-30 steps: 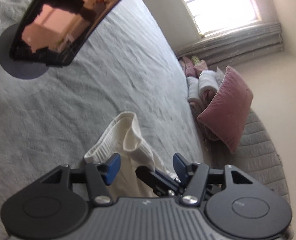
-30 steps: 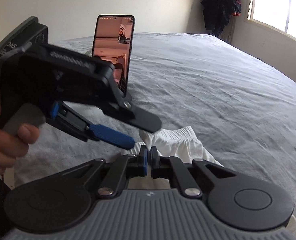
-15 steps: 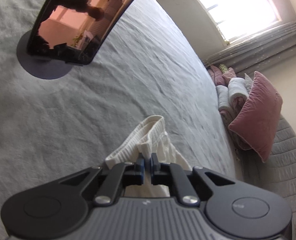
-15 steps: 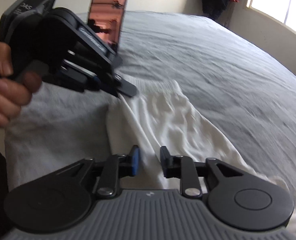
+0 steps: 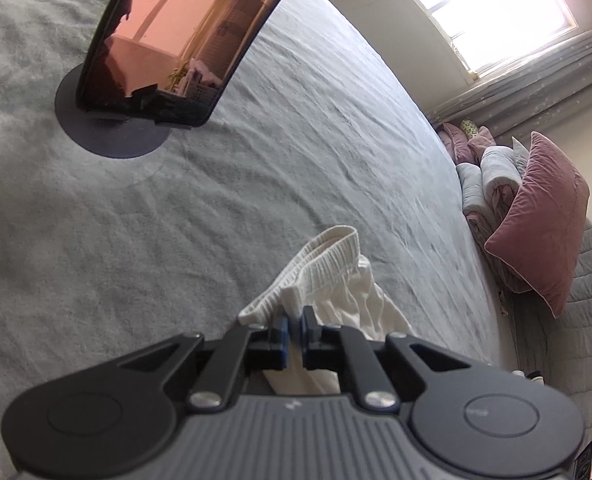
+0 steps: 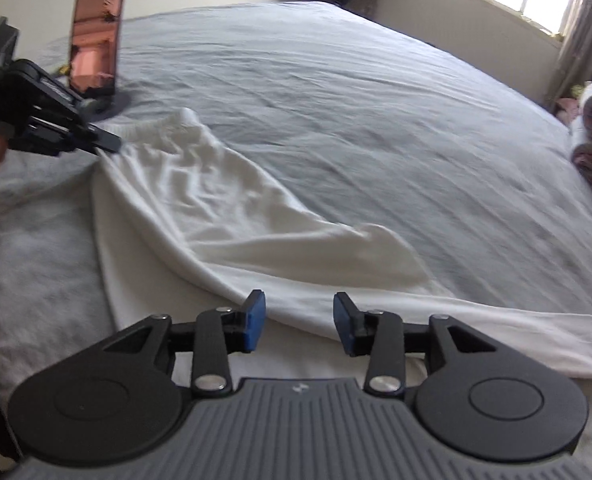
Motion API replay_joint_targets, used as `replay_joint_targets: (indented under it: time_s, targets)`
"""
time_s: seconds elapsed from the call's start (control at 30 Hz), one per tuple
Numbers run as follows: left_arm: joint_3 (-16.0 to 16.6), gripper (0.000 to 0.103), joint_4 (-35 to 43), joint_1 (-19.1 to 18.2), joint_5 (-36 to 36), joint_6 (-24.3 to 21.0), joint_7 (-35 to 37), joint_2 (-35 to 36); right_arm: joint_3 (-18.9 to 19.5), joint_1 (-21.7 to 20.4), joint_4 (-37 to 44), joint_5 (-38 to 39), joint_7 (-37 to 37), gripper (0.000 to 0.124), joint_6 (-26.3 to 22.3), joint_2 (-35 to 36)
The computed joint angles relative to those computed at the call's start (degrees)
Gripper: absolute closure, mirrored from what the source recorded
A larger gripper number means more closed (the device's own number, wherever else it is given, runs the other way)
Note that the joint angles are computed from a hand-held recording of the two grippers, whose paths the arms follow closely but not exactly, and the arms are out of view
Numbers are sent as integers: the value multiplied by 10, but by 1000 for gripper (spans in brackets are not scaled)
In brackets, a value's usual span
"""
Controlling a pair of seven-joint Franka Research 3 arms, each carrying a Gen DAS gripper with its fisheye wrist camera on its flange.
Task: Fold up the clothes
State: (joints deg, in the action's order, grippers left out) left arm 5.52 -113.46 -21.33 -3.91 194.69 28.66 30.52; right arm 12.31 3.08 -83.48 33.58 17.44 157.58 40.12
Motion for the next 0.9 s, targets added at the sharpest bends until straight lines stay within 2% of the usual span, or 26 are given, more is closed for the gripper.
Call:
replay_joint_targets:
  time_s: [0.1, 0.2, 0.27, 0.37, 0.47, 0.53, 0.57, 0.63, 0.67, 0.7, 0.77, 0.9]
  targets:
    - [3, 97, -3, -2, -2, 1, 2, -2, -27, 18, 2, -30, 18, 79, 25, 10]
    - [14, 97, -10, -16, -10, 3, 6, -6, -30, 24, -11, -57, 13, 78, 59, 15]
    - [20, 97, -10, -24, -16, 2, 8, -5, -23, 29, -30, -71, -2, 77, 117, 21]
    - [31, 97, -4, -35, -25, -3, 11, -1, 13, 20, -41, -90, -27, 77, 224, 47]
    - [48, 97, 3, -52, -33, -9, 11, 4, 32, 11, -9, -119, -26, 77, 295, 90]
    - [63, 97, 6, -67, -37, -12, 12, 6, 10, 32, 18, -129, -7, 83, 338, 117]
    - [68, 97, 7, -72, -37, -14, 12, 7, -19, 57, 33, -127, 5, 90, 360, 131]
    - [71, 97, 9, -74, -36, -15, 12, 8, -110, 125, 68, -101, 24, 105, 393, 162]
    - [68, 97, 9, -71, -34, -13, 11, 8, -153, 153, 77, -82, 33, 117, 399, 173]
    - [66, 97, 9, -69, -32, -12, 11, 8, -175, 168, 76, -72, 41, 120, 409, 176]
    - [50, 97, 8, -53, -25, -4, 10, 8, -210, 192, 70, -55, 56, 120, 432, 181]
    - [27, 97, 4, -32, -17, 9, 18, 5, -195, 195, 4, -72, 43, 121, 540, 152]
